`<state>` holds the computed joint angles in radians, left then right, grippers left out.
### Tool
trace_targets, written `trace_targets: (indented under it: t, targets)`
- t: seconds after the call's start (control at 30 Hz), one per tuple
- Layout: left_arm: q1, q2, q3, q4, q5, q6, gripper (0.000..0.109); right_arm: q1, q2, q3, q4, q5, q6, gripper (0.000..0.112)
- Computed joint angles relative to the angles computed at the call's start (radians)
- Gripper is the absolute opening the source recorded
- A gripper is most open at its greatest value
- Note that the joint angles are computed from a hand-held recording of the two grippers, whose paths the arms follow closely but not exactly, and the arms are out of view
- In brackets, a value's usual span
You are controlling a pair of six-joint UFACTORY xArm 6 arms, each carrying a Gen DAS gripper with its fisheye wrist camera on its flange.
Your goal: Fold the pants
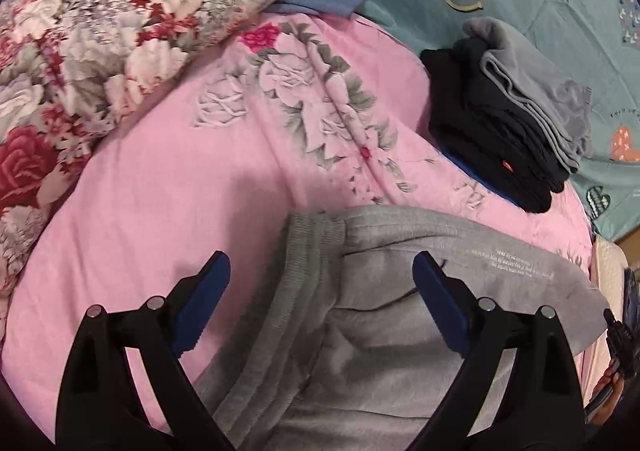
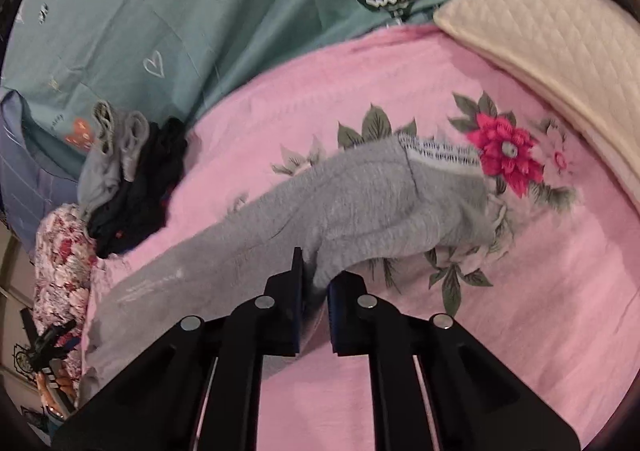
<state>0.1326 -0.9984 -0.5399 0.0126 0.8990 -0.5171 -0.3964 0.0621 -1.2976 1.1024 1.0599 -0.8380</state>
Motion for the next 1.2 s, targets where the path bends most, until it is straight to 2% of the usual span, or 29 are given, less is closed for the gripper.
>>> trace_targets:
  t: [0.1,0.13,0.2,0.27,0.3,0.33,0.37,0.4,0.43,0.47,0.53,0.6,0.67,0.7,0.77,0.83,0.87,0.9,0.93,1.0,1.07,1.1,1.13,1.2]
  targets:
    - [0.033,0.044,-0.006,-0.072,-0.005,0.074,0.094,-0.055,-0.031,0.013,-0.015,0.045,-0.015,0.010]
    - [0.047,0.055,-0.003,-0.105,-0.009,0.095,0.094,-0.042,-0.047,0.033,-0.085,0.011,0.000,0.020]
    - [0.075,0.073,0.004,-0.172,-0.023,0.137,0.094,-0.009,-0.082,0.096,-0.222,-0.077,0.027,0.023]
    - [0.110,0.099,0.005,-0.305,-0.018,0.231,0.094,-0.016,-0.105,0.138,-0.233,-0.085,0.017,0.025]
    - [0.128,0.112,0.004,-0.395,-0.006,0.301,0.094,-0.026,-0.123,0.161,-0.206,-0.076,0.005,0.031]
    - [0.126,0.121,0.004,-0.444,0.001,0.341,0.092,-0.038,-0.135,0.172,-0.178,-0.059,-0.003,0.043]
    - [0.108,0.128,0.000,-0.451,0.006,0.362,0.091,-0.049,-0.149,0.182,-0.148,-0.039,-0.009,0.050]
    - [0.083,0.128,0.001,-0.416,-0.006,0.354,0.081,-0.059,-0.165,0.194,-0.117,-0.018,-0.017,0.058]
    - [0.045,0.125,0.002,-0.339,-0.027,0.323,0.052,-0.065,-0.183,0.202,-0.091,0.004,-0.028,0.058]
    - [0.020,0.127,0.000,-0.286,-0.031,0.302,0.035,-0.064,-0.197,0.204,-0.074,0.025,-0.040,0.058]
    - [0.000,0.104,0.006,-0.263,-0.063,0.268,0.025,-0.044,-0.230,0.207,-0.068,0.050,-0.055,0.063]
    - [0.002,0.047,0.025,-0.246,-0.139,0.225,0.023,-0.016,-0.259,0.210,-0.061,0.058,-0.056,0.072]
    - [0.030,0.011,0.036,-0.243,-0.217,0.186,0.023,0.007,-0.279,0.209,-0.047,0.063,-0.049,0.075]
    - [0.040,0.025,0.025,-0.217,-0.221,0.167,0.023,0.024,-0.288,0.204,-0.049,0.066,-0.044,0.075]
    - [0.040,0.096,-0.014,-0.134,-0.171,0.133,0.026,0.062,-0.311,0.207,-0.052,0.038,-0.047,0.075]
    - [0.014,0.155,-0.031,0.024,-0.117,0.054,0.051,0.097,-0.322,0.212,-0.040,0.016,-0.078,0.076]
    - [0.003,0.158,-0.025,0.083,-0.097,0.028,0.058,0.112,-0.323,0.214,-0.032,0.008,-0.096,0.076]
    - [-0.006,0.149,-0.014,0.099,-0.095,0.028,0.071,0.138,-0.326,0.218,-0.036,-0.010,-0.119,0.076]
    - [-0.001,0.116,0.011,0.074,-0.107,0.059,0.079,0.167,-0.324,0.217,-0.062,-0.034,-0.130,0.076]
    - [0.012,0.073,0.033,0.007,-0.109,0.126,0.086,0.223,-0.317,0.209,-0.146,-0.068,-0.148,0.075]
    - [0.010,0.054,0.033,0.030,-0.084,0.135,0.087,0.267,-0.300,0.195,-0.258,-0.115,-0.164,0.075]
    - [0.012,0.056,0.029,0.029,-0.074,0.145,0.087,0.282,-0.287,0.192,-0.308,-0.174,-0.169,0.075]
    - [0.017,0.068,0.021,0.021,-0.065,0.152,0.087,0.280,-0.263,0.180,-0.333,-0.219,-0.170,0.075]
    - [0.035,0.106,0.006,-0.022,-0.066,0.170,0.087,0.229,-0.172,0.099,-0.354,-0.236,-0.117,0.075]
